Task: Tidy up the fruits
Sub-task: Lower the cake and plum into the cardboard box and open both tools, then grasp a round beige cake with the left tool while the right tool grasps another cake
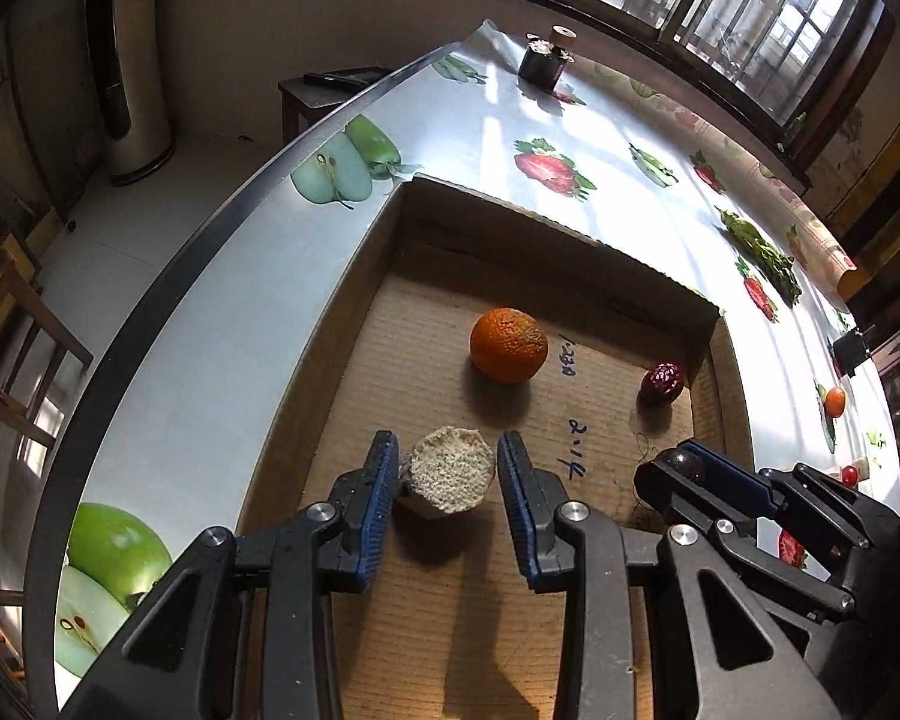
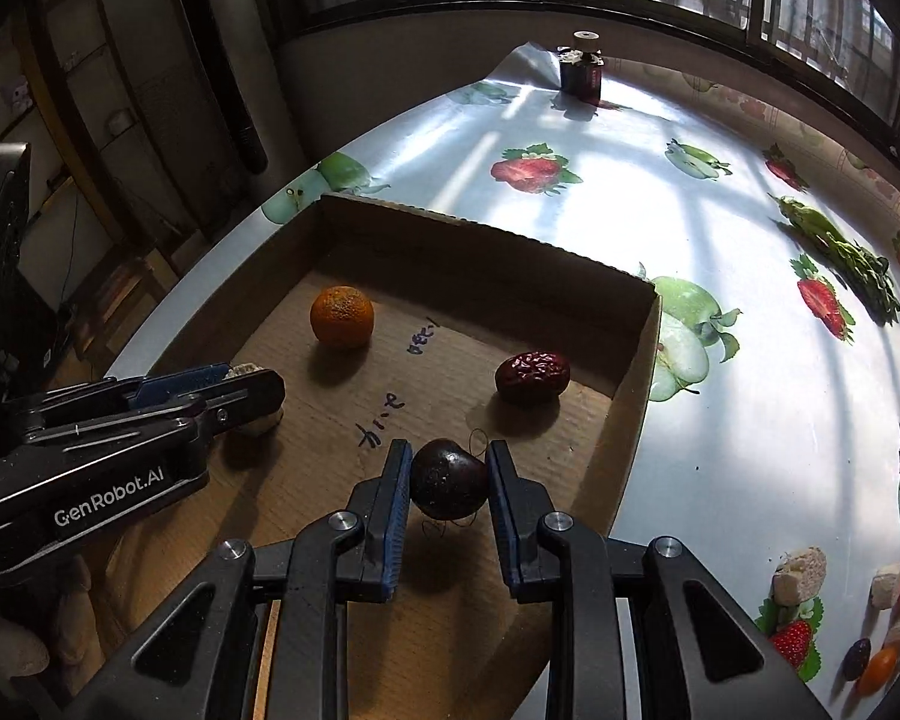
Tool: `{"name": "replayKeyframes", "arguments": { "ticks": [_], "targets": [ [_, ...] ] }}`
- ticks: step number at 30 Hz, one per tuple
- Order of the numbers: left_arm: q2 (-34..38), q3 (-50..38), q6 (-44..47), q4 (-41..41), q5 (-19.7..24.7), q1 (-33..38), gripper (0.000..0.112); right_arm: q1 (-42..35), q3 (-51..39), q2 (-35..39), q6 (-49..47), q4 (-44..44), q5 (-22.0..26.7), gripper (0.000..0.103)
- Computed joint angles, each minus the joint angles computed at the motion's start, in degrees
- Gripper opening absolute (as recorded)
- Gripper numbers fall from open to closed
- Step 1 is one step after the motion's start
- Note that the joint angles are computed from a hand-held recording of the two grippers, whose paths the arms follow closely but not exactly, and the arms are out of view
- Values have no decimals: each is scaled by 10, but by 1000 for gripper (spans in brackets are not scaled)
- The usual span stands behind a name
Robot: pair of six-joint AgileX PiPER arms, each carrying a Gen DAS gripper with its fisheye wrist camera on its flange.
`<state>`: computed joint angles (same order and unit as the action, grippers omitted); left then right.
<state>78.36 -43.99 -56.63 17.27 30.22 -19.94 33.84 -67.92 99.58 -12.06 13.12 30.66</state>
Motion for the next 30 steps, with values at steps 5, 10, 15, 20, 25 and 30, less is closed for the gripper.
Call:
{"name": "replayKeyframes", "arguments": {
  "ticks": [5, 10, 15, 20, 25, 30],
  "targets": [
    [-44, 25, 40, -60, -25, 24, 41, 1, 1, 4, -4, 2, -4, 29],
    [-130, 39, -123, 62, 25, -40, 58, -18, 28, -36, -29, 35, -20, 41],
    [-184, 43, -356, 223, 139, -199, 76, -64, 77, -110, -86, 90, -16, 47],
    [-155, 23, -528, 315, 264, -384, 77, -159, 147, -204, -200, 192, 22, 56],
    [-61, -47, -557, 328, 349, -483, 77, -299, 211, -273, -324, 260, 86, 59],
    [26, -127, -525, 326, 392, -518, 77, -466, 239, -294, -442, 309, 160, 59]
  ]
}}
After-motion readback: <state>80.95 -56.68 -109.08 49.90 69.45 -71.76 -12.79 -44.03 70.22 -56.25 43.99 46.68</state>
